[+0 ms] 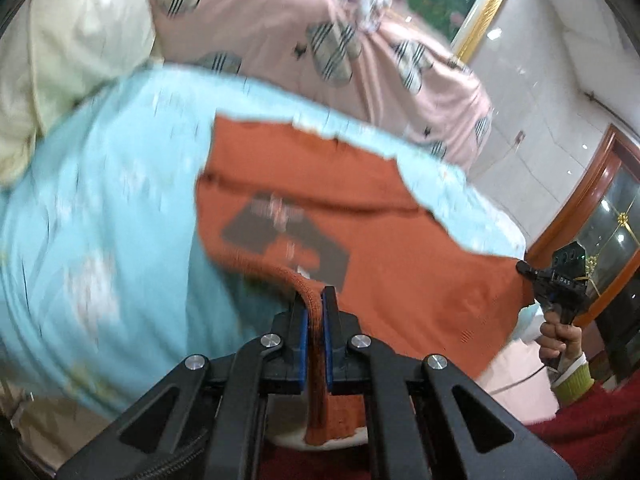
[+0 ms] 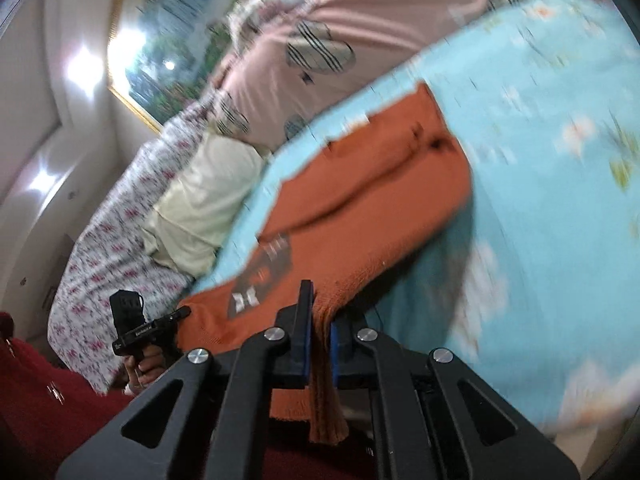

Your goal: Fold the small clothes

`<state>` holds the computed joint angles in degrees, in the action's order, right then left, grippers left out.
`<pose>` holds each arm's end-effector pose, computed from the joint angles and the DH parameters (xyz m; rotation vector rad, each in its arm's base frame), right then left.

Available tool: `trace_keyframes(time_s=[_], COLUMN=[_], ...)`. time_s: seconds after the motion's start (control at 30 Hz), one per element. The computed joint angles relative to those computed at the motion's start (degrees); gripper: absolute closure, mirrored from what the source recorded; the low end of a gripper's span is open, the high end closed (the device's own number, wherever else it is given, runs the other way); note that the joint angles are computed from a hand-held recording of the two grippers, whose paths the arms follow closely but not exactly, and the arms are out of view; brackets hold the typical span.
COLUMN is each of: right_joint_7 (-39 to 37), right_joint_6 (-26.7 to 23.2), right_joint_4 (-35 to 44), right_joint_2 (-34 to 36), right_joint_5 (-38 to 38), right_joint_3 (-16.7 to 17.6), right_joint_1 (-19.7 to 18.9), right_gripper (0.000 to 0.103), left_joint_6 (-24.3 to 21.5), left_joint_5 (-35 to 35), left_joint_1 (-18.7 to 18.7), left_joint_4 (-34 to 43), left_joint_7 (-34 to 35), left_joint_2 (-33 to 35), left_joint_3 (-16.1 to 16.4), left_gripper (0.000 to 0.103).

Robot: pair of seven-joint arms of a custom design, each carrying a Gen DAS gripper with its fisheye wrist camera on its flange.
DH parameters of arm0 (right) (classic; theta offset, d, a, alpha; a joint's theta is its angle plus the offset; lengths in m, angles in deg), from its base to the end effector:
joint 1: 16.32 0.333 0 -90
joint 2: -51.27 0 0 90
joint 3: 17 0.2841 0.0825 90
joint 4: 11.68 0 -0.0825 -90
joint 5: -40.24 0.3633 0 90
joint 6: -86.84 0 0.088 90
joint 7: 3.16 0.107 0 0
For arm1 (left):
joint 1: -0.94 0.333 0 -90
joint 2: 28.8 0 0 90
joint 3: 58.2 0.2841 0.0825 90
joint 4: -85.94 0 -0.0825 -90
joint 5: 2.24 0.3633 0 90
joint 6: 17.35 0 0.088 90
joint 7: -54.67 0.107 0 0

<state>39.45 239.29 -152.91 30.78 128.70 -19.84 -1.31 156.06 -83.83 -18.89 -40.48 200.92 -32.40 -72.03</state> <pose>0.4453 0.0663 0.4439 -1.2682 1.6067 0.1301 0.4720 -0.2266 0.4405 -1.6514 2.0495 -1.3843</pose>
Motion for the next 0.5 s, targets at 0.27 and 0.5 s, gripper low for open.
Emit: trace_keyframes(time_s=[0.27,0.5], right_joint_7=[-4.79,18.77], right_joint_6=[4.43,3.63], right_joint_4=[20.91,44.08], right_joint_2=[18.64,40.40], right_joint_5=[6.87,-18.75], right_joint_3=[0.78,1.12], right_joint_1=[-3.61,-6.64], right_gripper=[0.095,0.095], left_joint_6=[6.23,-1.59], left_joint_5=[6.52,40.13], left_joint_1=[2.63,-8.11], left_joint_4=[22.36,43.53], left_joint_7=[-5.04,-44.73], left_joint_2=[17.09,36.26], left_joint_3=[-0.47,19.07], left_gripper=[0.099,0.099])
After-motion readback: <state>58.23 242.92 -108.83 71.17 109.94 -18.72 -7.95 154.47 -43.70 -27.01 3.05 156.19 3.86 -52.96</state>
